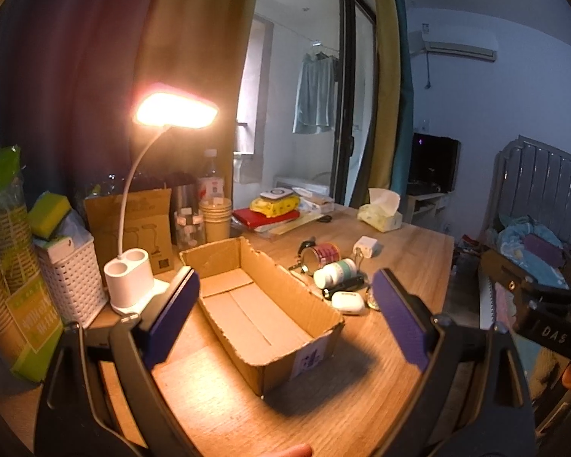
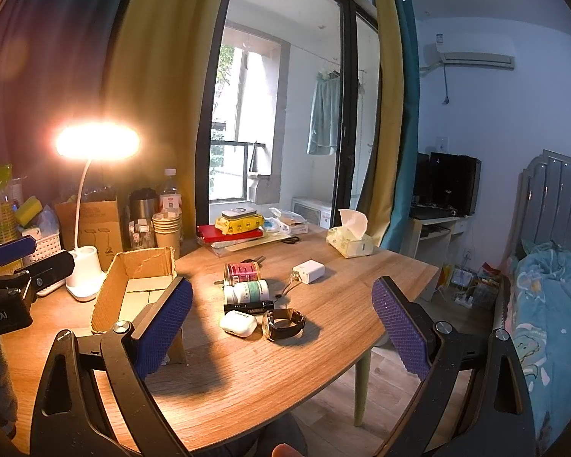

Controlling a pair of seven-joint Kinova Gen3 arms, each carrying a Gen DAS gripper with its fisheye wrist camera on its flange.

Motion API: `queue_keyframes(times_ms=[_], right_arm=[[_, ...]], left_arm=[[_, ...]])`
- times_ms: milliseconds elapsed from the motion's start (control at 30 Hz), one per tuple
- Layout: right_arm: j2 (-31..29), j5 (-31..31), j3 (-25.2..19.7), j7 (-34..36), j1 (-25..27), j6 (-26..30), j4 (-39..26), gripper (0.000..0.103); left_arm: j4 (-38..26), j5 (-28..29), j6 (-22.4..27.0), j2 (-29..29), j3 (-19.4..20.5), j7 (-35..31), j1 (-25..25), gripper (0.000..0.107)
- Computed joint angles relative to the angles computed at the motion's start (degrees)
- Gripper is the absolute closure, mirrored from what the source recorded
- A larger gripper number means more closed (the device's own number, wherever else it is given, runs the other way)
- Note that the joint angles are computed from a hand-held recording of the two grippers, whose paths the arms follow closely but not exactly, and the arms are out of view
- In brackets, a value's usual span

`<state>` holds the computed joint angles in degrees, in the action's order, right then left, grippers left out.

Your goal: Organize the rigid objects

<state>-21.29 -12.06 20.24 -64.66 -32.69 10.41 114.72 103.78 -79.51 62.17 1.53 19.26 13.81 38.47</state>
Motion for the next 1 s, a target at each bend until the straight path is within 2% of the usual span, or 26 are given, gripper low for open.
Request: queue_keyframes(times_ms=[700,767,1000], right_arm=[[-0.27,0.24,-0.37,-0.5,0.32,0.21,0.07,0.006],[0.4,0.46,-2.26,-1.59,1.62,-0.14,0.05,0.006],[0.07,0.48,-1.35,-1.28,1.06,0.18,-0.08,0.006]], left_arm=[[-1.04,1.67,0.35,0.62,-0.64,-0.92,0.06,0.015],[-0.9,1.6,0.3,0.58,-0.71,-0.6,0.01,0.015],[-0.6,1.69,0.28,0.22,-0.68,-0.28,-0.14,0.015]])
